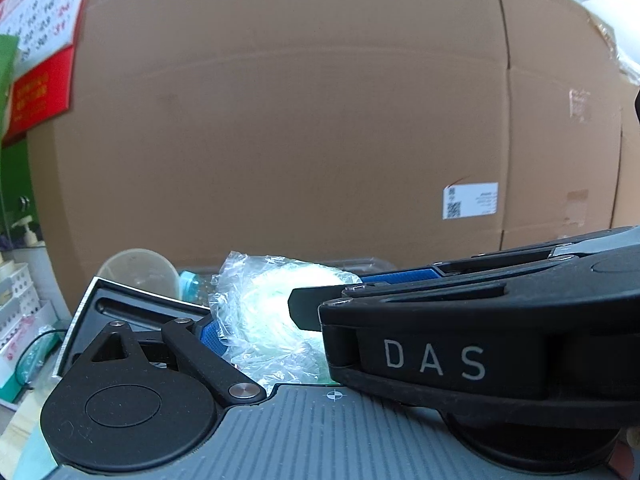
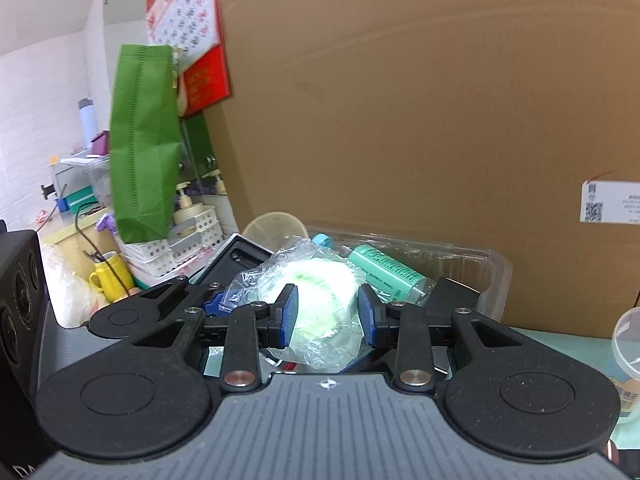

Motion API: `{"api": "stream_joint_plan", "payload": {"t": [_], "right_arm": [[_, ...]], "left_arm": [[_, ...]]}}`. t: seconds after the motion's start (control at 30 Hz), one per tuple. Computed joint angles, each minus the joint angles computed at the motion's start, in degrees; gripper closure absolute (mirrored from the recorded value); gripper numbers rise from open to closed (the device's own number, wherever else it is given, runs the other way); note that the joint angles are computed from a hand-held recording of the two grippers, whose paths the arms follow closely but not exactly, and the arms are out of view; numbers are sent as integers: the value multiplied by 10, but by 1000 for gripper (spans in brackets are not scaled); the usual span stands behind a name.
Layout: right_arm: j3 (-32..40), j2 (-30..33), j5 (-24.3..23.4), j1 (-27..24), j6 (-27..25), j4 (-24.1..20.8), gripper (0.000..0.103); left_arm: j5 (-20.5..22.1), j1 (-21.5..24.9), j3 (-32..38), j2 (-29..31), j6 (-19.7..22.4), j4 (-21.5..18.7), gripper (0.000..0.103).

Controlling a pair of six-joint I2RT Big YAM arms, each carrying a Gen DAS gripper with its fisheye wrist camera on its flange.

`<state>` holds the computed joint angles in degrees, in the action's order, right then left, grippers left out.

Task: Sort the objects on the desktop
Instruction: 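Lift the plastic bag with the right gripper and carry it to the bin, then lower the plastic bag into the clear bin and open the right gripper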

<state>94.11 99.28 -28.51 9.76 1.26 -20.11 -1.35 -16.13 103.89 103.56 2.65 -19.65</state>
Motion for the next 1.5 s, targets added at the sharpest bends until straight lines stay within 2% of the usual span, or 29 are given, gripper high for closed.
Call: {"api": "stream_joint_plan", "payload": {"t": [0.17, 0.6, 0.97, 1.5], "right_arm": [[29, 28, 3, 0, 10, -12, 64], [85, 60, 13, 3, 12, -28, 64], [113, 88, 8, 4, 14, -57, 64], [117, 95, -4, -1, 22, -61, 64]], "left_arm": [[6, 3, 41, 33, 4, -25, 6], [19, 14, 108, 73, 7, -46, 6], [9, 17, 145, 98, -2, -104, 7], [-12, 10, 138, 97, 8, -110, 9]]}}
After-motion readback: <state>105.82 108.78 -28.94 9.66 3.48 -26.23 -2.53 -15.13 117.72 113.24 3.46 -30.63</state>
